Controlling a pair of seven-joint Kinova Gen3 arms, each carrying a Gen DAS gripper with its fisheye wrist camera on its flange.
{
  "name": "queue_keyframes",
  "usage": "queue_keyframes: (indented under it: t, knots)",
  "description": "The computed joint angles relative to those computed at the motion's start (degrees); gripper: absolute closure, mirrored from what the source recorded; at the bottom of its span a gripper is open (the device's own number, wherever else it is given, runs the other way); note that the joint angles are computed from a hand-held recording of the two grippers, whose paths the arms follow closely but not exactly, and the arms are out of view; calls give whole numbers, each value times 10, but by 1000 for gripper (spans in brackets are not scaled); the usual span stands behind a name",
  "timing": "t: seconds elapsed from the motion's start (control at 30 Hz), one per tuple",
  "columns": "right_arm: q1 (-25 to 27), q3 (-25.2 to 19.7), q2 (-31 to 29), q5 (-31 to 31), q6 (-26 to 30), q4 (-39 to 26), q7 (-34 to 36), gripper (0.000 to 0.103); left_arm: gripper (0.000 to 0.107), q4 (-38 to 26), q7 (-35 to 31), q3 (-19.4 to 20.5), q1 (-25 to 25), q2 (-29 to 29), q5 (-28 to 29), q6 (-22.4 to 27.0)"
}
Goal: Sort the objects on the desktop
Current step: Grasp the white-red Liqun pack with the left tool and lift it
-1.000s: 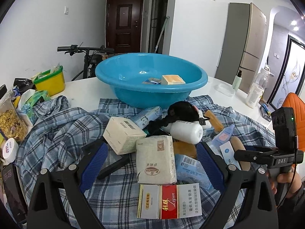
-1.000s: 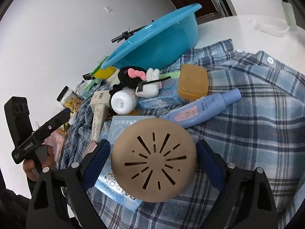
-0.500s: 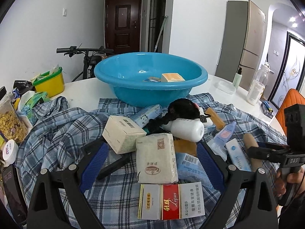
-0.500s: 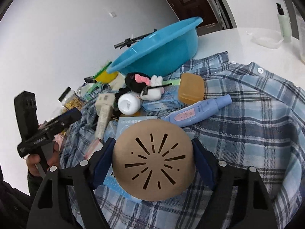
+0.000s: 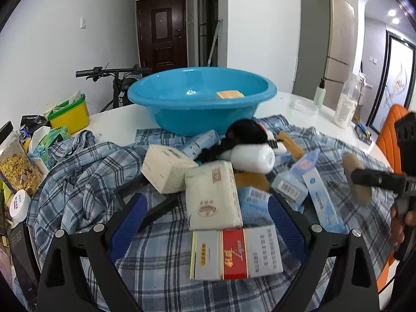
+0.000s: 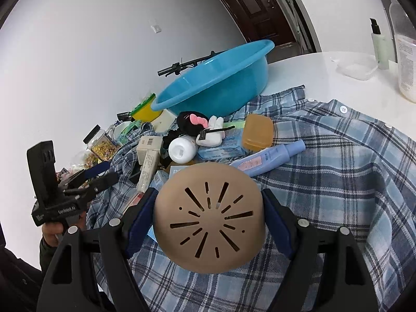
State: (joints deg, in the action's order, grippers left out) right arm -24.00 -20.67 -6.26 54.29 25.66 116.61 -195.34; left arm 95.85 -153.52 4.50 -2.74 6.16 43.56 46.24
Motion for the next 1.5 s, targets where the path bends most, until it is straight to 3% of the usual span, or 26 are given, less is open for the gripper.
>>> queue_keyframes:
  t: [0.37,0.97,1.33,1.5]
  knots:
    - [-4,-3,0,9,6,1,-15,25,12,26,2,3,14,1,-27,3]
    - [-6,-1,-1,7,6,6,-18,25,12,-4,22,11,1,38,-34,62]
    - [-2,-5,-6,10,6,10,-23,25,12,-13,51,17,2,55,-59,71]
    - [-2,-12,-10,11,16,9,-28,25,17,-17,62,19,-4,57,-56,85]
